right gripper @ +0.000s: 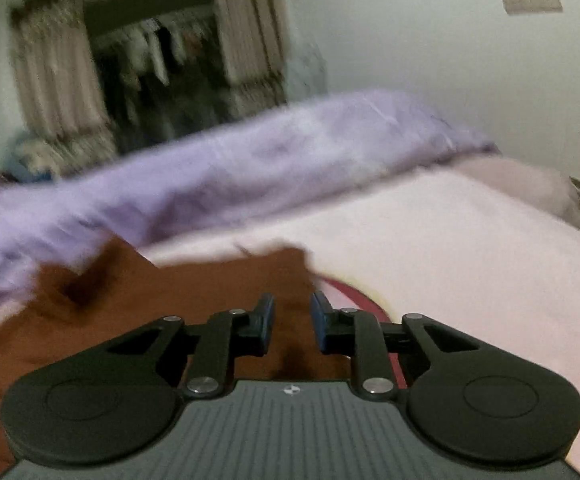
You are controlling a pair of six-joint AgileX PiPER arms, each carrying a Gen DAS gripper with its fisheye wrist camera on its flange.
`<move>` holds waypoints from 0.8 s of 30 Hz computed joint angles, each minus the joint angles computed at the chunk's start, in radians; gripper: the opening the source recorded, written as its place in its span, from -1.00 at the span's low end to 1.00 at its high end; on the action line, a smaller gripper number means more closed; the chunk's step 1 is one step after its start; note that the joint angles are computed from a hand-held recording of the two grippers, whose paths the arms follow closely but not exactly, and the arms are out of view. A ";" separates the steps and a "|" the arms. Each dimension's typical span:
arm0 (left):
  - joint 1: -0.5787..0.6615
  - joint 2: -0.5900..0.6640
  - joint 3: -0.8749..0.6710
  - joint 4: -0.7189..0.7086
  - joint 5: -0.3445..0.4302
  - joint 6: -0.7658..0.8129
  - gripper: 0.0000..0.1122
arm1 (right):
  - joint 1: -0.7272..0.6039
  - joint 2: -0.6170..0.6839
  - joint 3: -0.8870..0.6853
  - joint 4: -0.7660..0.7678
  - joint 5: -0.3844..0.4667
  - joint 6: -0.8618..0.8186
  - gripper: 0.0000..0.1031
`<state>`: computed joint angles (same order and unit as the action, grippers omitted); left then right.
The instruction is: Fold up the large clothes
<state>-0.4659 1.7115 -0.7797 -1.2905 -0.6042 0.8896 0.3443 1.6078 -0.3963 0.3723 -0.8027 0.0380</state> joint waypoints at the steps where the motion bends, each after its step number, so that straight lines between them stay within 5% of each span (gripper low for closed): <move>1: -0.023 -0.007 0.008 0.024 -0.009 -0.019 0.84 | 0.006 -0.021 0.023 -0.060 -0.018 0.047 -0.45; 4: -0.038 0.057 -0.061 -0.065 0.054 0.111 0.84 | 0.007 -0.020 -0.037 -0.244 0.150 0.197 -0.37; 7: -0.053 0.215 -0.152 -0.158 0.026 0.210 0.84 | 0.061 0.081 -0.156 -0.078 0.313 0.018 -0.35; 10: -0.087 0.233 -0.139 -0.097 -0.044 0.143 0.84 | 0.094 0.070 -0.163 0.050 0.309 -0.093 -0.35; 13: -0.075 0.217 -0.116 -0.063 -0.020 0.085 0.84 | 0.072 0.053 -0.124 -0.060 0.269 0.047 -0.34; 16: -0.092 0.168 -0.124 -0.189 -0.013 0.192 0.84 | 0.125 0.023 -0.050 -0.032 0.127 0.043 -0.34; 18: -0.097 0.108 -0.118 -0.233 0.046 0.244 0.84 | 0.170 0.010 -0.007 -0.078 0.035 0.072 -0.34; 21: -0.083 0.024 -0.060 -0.126 0.138 0.116 0.84 | 0.230 0.006 0.026 -0.115 -0.030 0.087 -0.34; 24: -0.074 0.056 -0.081 -0.197 0.158 0.153 0.84 | 0.277 0.021 -0.010 -0.117 0.035 0.058 -0.34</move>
<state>-0.5399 1.7679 -0.8608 -1.4872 -0.4465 1.0431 0.6212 1.6283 -0.4065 0.2554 -0.7677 0.0957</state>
